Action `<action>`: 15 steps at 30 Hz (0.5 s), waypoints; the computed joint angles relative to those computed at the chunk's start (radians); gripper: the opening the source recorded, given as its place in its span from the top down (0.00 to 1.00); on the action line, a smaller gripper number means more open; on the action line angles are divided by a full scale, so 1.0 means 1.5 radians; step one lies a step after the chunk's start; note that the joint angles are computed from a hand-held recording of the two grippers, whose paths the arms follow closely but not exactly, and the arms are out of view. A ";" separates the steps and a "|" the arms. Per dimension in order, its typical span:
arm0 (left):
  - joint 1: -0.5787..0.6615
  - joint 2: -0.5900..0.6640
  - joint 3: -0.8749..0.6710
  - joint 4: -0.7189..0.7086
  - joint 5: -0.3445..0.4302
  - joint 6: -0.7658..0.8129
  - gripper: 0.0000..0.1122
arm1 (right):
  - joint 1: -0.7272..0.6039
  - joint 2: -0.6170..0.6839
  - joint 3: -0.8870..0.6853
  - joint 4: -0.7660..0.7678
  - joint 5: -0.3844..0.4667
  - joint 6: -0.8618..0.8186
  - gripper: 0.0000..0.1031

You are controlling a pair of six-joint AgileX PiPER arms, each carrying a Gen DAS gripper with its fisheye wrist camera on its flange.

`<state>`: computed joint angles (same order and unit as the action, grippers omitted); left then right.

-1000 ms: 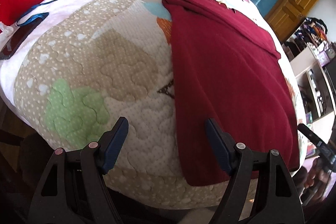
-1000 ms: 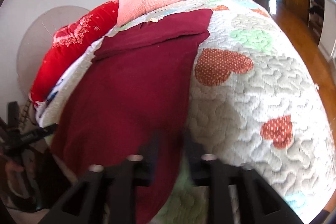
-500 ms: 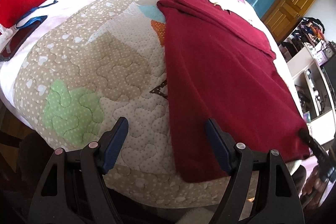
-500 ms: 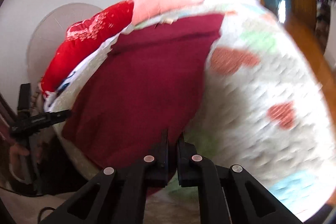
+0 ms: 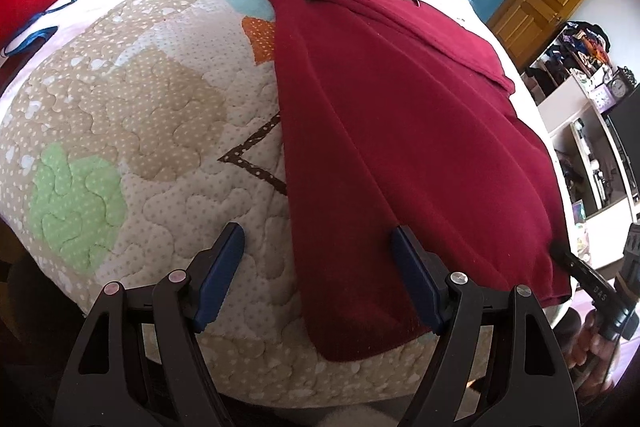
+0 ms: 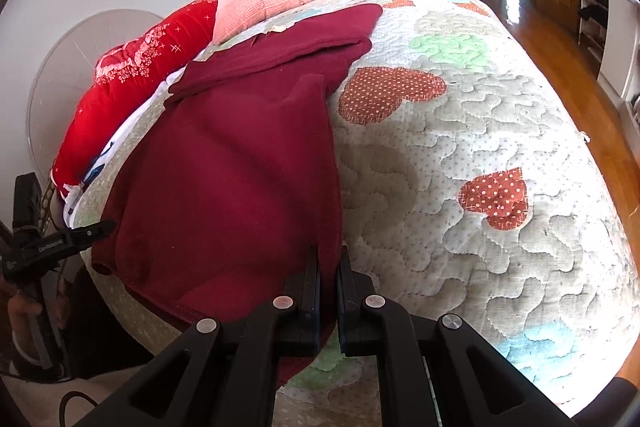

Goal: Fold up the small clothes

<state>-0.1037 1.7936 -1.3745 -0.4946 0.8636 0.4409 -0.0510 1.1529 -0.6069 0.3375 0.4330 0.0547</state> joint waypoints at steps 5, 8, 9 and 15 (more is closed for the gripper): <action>-0.005 0.006 -0.003 0.003 -0.009 -0.001 0.32 | -0.002 0.003 0.008 0.019 -0.006 -0.017 0.95; -0.007 0.007 -0.001 0.003 -0.013 0.000 0.32 | -0.018 0.004 0.014 0.067 -0.005 -0.060 0.95; -0.007 0.006 0.001 0.004 -0.016 -0.001 0.32 | -0.025 0.006 0.015 0.086 -0.003 -0.079 0.95; -0.018 0.004 0.018 0.001 -0.050 0.023 0.32 | -0.047 0.006 0.017 0.140 0.009 -0.143 0.94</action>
<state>-0.1310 1.7989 -1.3477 -0.4933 0.7884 0.4752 -0.1218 1.1619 -0.5811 0.5468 0.4464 -0.1597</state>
